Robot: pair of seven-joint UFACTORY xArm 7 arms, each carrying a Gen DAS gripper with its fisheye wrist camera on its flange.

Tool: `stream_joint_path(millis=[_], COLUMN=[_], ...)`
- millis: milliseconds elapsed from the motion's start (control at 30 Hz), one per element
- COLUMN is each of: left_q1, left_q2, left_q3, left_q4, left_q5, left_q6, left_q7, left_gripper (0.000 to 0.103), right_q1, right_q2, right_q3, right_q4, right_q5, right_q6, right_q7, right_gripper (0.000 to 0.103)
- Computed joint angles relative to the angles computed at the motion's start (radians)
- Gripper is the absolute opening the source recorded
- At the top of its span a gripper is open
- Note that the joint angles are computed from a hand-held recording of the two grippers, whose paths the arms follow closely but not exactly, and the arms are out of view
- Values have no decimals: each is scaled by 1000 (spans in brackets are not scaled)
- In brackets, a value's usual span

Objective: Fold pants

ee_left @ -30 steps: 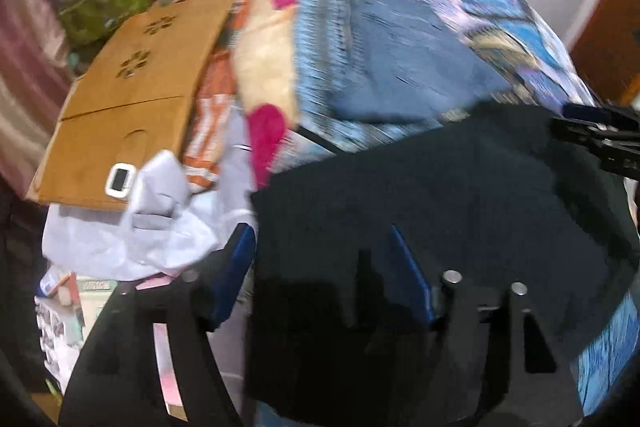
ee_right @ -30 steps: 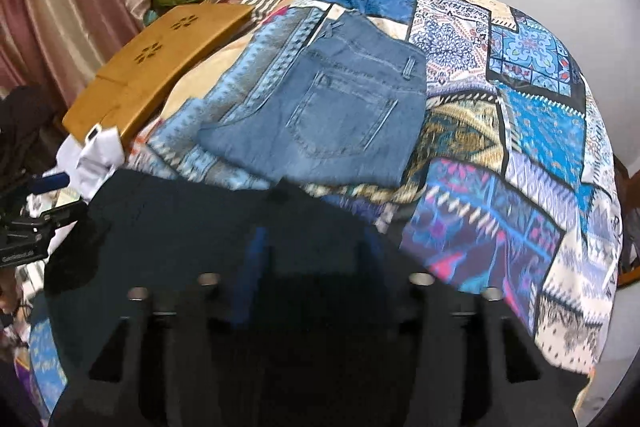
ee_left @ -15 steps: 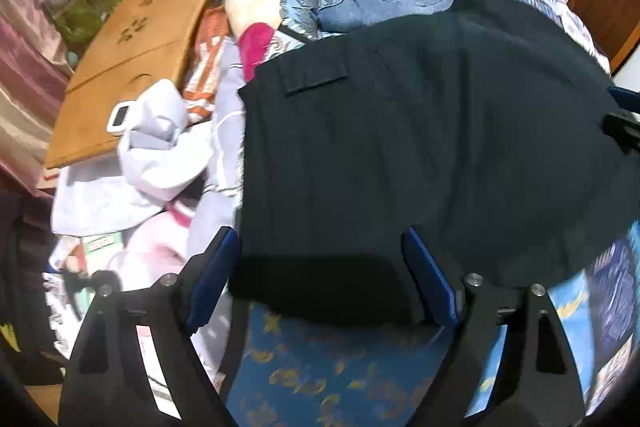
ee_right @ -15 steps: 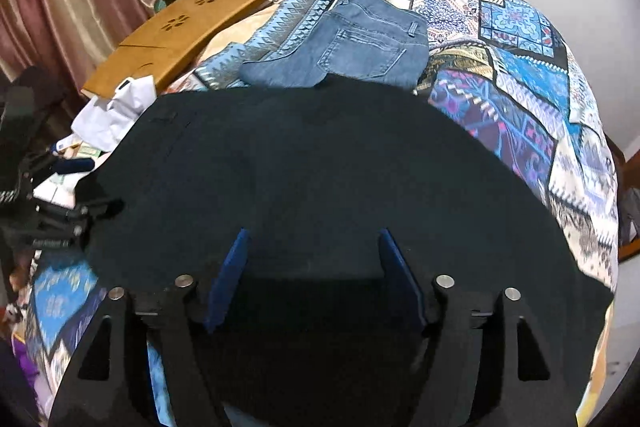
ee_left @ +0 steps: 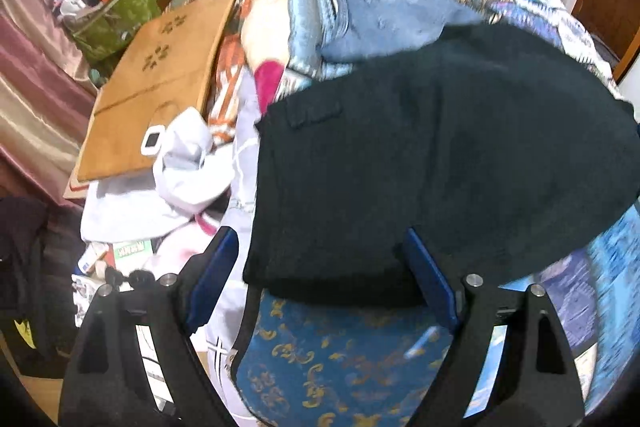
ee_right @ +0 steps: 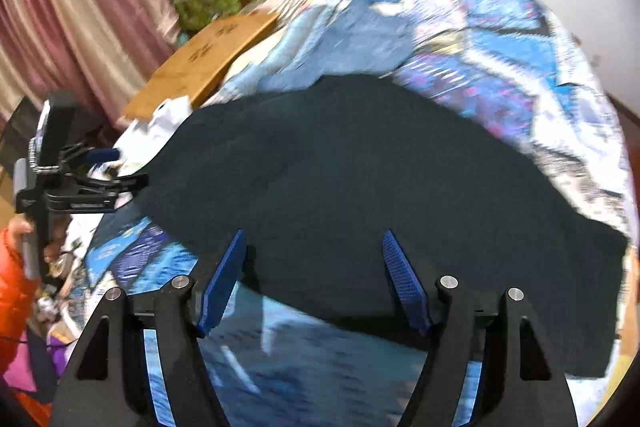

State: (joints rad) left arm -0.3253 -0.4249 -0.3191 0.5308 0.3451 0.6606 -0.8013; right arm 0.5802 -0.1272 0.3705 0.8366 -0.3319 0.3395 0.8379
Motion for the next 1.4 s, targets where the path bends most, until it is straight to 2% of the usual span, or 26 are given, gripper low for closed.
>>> stream_joint_path(millis=[67,133,233,400,500,733,800,867,900,967,1033,1167,1200,1267,1400], left_q1=[13,18,2,-52,-98,-195,-224,-254,-271,-290,-292,-296,-298,-308,-317], left_q2=[34,89,197,376,462,632,676,703,710,713,709,703,702,702,695], left_q3=[-24,-47,-60,-39,-17,59,82,110,128,151,161,170,172,175,174], left_q4=[48,111,214,381,478,654,697,721,728,726,715,704,703,703,696], left_q5=[29,68,131,219,288,291,288,297,309,314,296,280,282,299,317], left_q6=[4,10,26,45,66,78,90,93,96,89,70,55,56,64,78], left_q7=[-29,-62,-100,-158,-185,-131,-117,-124,-140,-157,-159,-158,-158,-170,-189], left_gripper=[91,92,92,92,92,92,92,94,99,100,100,101,101,101,101], right_q1=[-33,-83,-143,-254,-306,-423,-447,-440,-441,-426,-420,-570,-591,-611,-554], right_q2=[-61,-139,-250,-368,-388,-323,-282,-260,-233,-191,-164,-173,-174,-163,-138], right_q3=[-3,-4,-26,-70,-98,-129,-146,-171,-177,-196,-195,-40,-21,-7,-59], right_q4=[-47,-109,-200,-335,-394,-439,-429,-426,-411,-388,-375,-352,-346,-330,-289], right_q5=[-41,-70,-50,5,44,71,74,97,104,125,136,-52,-92,-153,-172], right_q6=[8,21,47,67,42,-75,-114,-134,-136,-145,-162,-137,-131,-117,-42], right_q7=[54,100,108,94,80,23,-9,-56,-79,-134,-171,-32,1,45,39], right_gripper=[67,67,67,67,67,67,62,50,45,30,22,13,12,12,14])
